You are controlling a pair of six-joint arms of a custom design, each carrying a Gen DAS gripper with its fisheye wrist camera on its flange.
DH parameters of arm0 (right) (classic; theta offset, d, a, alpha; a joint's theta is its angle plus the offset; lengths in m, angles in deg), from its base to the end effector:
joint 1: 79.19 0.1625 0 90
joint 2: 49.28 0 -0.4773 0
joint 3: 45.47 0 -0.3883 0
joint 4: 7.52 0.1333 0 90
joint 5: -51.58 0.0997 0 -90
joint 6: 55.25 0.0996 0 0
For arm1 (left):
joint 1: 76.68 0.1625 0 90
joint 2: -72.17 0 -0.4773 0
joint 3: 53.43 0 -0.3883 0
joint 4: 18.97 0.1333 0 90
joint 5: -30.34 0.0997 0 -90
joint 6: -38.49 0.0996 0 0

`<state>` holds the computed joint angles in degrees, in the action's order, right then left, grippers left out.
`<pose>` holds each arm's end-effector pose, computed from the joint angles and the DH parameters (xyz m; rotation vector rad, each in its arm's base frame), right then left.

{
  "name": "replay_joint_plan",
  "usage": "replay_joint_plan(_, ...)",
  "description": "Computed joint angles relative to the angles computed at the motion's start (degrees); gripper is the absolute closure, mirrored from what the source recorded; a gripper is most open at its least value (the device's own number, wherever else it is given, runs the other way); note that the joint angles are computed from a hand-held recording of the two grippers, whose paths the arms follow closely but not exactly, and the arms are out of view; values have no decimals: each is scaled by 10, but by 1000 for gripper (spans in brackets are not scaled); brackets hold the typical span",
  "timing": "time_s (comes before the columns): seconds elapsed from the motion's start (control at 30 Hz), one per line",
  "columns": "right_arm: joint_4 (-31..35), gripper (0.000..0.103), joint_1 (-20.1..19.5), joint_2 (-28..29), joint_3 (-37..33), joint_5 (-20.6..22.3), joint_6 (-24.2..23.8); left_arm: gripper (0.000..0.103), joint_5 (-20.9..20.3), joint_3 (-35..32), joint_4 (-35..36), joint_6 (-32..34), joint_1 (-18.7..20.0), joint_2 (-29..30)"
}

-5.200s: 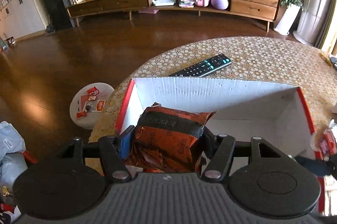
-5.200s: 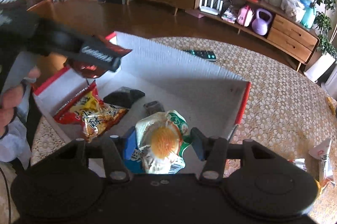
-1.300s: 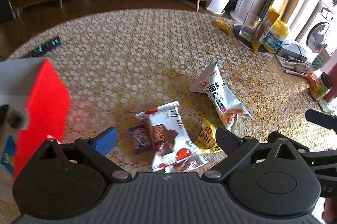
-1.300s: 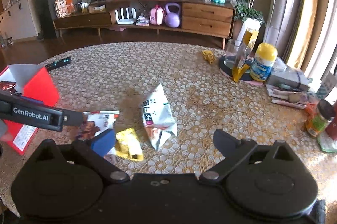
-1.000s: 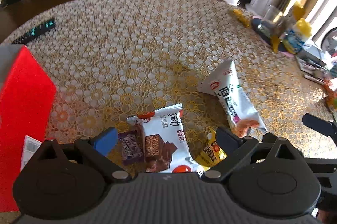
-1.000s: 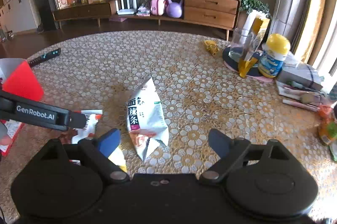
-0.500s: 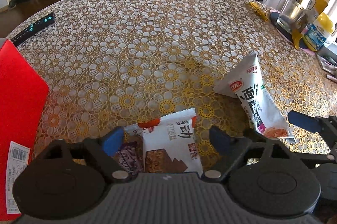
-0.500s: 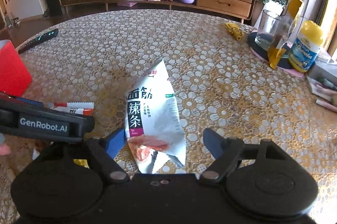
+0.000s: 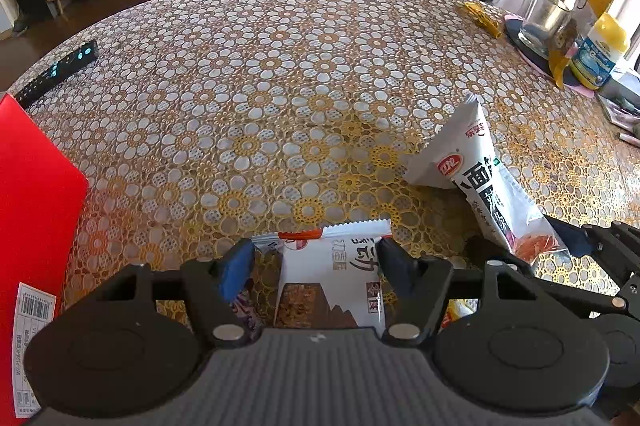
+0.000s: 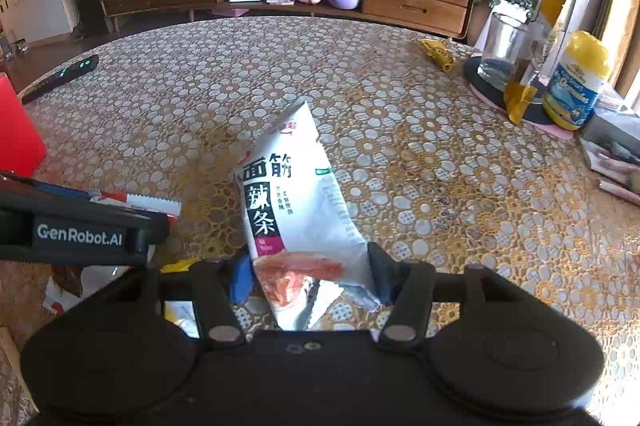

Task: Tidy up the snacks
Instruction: 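Grasp the white chocolate-bar wrapper with the left gripper while the right grasps the white spicy-strip bag, then carry both packets into the red box and open both grippers to release them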

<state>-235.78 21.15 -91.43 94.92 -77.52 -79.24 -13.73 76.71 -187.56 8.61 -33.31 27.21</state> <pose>0.1455 -0.4047 0.1034 0.3934 -2.2784 0.7324 -0.1948 -0.4658 0.0326 0.4065 2.3601 -0.5199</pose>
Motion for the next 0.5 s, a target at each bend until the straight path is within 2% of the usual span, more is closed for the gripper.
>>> replay_joint_plan(0.27,-15,53,22,-15,15,-27,26,37,-8,13,-9,3,-9,-16)
replay_joint_plan(0.5,-22,54,58,-27,36,-48,64,38,-15,38,-11,3,-24,-51)
